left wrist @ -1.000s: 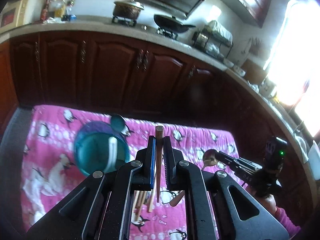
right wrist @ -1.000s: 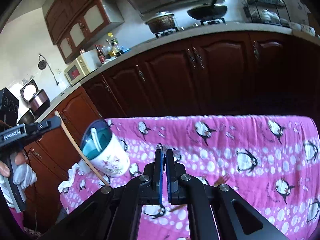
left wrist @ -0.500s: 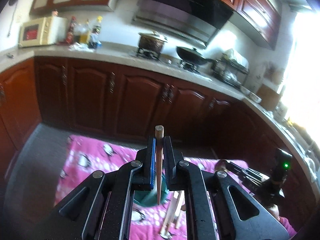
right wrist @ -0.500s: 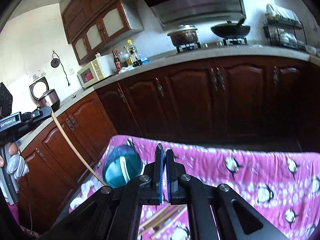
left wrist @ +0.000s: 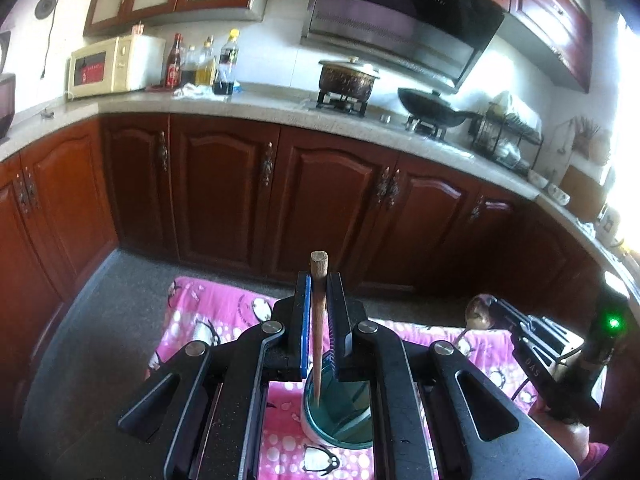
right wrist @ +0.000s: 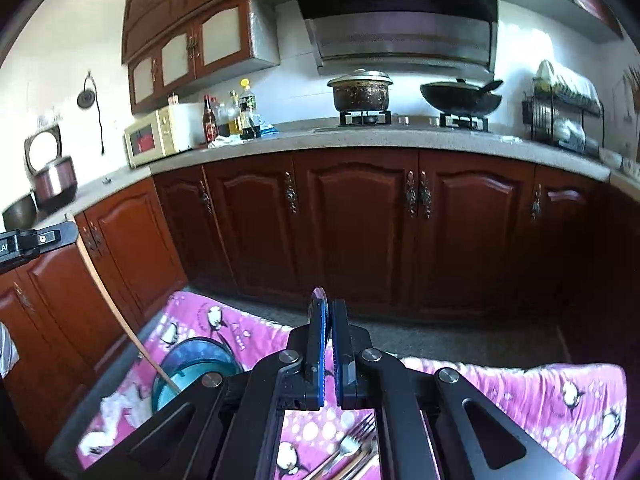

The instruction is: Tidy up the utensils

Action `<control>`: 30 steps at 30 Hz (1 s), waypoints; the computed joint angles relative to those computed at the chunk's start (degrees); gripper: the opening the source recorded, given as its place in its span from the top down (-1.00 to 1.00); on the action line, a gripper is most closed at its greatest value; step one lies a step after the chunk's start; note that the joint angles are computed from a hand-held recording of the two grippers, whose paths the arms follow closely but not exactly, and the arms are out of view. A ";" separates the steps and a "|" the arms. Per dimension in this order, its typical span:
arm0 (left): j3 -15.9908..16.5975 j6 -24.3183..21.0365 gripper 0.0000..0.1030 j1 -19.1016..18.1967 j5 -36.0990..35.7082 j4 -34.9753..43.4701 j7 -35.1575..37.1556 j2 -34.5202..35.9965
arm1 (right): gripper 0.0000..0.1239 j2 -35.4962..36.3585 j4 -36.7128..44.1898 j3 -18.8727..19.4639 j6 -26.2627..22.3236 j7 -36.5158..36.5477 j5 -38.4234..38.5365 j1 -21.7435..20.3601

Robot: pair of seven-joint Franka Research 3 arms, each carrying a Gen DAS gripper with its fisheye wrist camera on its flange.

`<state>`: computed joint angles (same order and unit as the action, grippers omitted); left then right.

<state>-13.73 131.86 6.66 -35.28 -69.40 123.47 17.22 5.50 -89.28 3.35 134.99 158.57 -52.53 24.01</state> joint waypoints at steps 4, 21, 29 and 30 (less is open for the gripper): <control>0.19 1.16 0.88 -0.55 0.92 -2.18 -0.72 -0.06 | 0.96 3.05 2.79 -0.08 -2.11 -2.45 -1.30 1.27; 0.12 1.21 0.87 -1.04 2.43 -5.01 -2.53 0.16 | 0.95 9.25 5.91 -2.75 1.67 -13.62 10.17 4.59; 0.05 0.07 0.87 -0.80 2.89 -4.06 -3.76 0.67 | 0.94 9.19 4.29 -2.96 6.38 -17.19 18.96 3.56; 0.07 0.12 0.87 -0.79 2.92 -4.18 -3.78 0.59 | 0.94 9.02 3.94 -3.17 6.84 -17.00 19.28 3.67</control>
<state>-13.66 131.98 5.86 -32.36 -73.58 119.69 17.81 14.52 -85.34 0.17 141.82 141.57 -33.25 27.68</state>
